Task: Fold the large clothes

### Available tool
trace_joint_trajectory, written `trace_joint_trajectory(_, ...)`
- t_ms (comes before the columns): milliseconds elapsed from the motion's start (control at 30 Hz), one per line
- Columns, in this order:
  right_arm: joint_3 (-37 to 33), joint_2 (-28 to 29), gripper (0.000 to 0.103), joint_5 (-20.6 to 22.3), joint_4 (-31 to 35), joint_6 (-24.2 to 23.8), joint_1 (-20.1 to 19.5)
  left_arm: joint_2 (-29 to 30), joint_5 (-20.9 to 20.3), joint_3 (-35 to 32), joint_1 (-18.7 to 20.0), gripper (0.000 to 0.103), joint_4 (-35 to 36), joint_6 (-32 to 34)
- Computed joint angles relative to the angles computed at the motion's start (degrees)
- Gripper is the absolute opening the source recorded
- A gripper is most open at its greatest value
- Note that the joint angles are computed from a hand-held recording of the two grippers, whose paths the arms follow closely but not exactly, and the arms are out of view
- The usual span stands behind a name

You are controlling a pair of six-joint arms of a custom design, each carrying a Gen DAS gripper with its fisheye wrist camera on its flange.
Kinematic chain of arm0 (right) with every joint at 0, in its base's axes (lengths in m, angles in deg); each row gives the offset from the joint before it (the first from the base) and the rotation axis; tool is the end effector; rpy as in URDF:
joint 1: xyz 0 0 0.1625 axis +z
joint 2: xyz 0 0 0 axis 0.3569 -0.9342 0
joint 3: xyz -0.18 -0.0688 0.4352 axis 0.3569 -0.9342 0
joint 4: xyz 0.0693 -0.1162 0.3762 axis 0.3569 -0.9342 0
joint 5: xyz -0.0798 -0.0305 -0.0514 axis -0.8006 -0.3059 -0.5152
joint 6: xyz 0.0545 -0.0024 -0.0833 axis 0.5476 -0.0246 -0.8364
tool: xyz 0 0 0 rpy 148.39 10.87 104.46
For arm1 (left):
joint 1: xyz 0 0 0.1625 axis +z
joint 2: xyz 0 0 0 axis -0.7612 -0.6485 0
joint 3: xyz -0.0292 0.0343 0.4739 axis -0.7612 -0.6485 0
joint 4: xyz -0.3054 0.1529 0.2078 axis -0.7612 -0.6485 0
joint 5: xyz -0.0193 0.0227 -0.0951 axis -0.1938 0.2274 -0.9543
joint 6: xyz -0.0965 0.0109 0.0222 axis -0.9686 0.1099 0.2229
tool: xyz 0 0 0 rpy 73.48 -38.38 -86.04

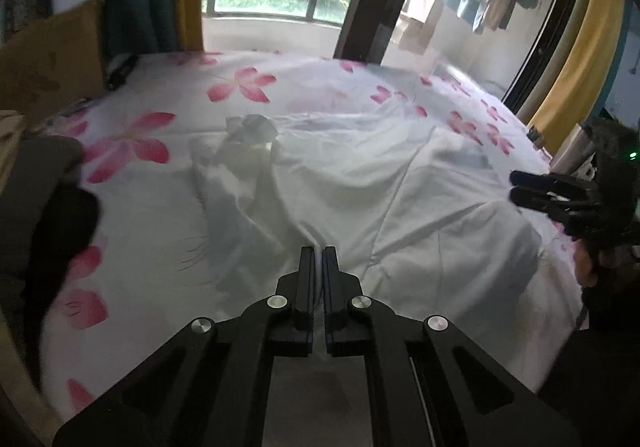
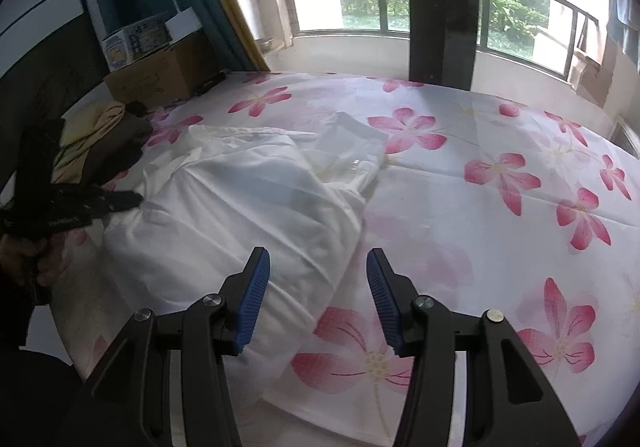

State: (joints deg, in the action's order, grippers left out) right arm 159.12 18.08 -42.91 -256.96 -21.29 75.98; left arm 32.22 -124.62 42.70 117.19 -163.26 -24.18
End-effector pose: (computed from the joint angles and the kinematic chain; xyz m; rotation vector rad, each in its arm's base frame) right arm 0.1412 -0.4768 0.1601 0.2956 -2.3488 0.9755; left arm -0.1199 -0.7027 0.2237 1.1591 2.6252 -0.3816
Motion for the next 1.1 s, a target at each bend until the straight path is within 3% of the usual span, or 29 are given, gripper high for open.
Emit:
trace_joint_trajectory(333, -3.1, 5.8, 0.070, -4.3, -2.2, -4.2, 1.2, -2.4, 3.8, 3.1, 1.3, 0.004, 0.1, -2.8)
trace_joint_trajectory(633, -4.4, 8.3, 0.073, -4.8, -3.8, -4.6, 1.1, -2.7, 6.9, 3.6, 0.2, 0.005, -2.4, -3.2)
trace_joint_trajectory(700, -4.4, 8.1, 0.074, -4.9, -3.4, -4.1, 1.2, -2.7, 6.9, 3.7, -0.3, 0.008, -4.6, -3.4)
trace_joint_trajectory(767, -4.2, 7.5, 0.074, -4.5, -3.1, -3.4, 1.2, -2.4, 5.9, 3.8, -1.0, 0.030, -8.1, -3.2)
trace_joint_trajectory(833, -4.4, 7.0, 0.074, -4.3, -2.7, -3.2, 1.4, -1.9, 3.9, 3.4, -1.6, 0.043, -9.1, -3.0)
trace_joint_trajectory(967, -4.6, 5.8, 0.074, -4.1, -2.9, -2.7, 1.9, 0.4, -0.4, 2.0, -3.5, 0.043, -8.7, -0.8)
trace_joint_trajectory(1100, -5.0, 5.0, 0.074, -3.9, -4.9, -2.3, 2.0, 3.4, -1.5, -0.1, -4.6, 0.043, -5.6, 1.1)
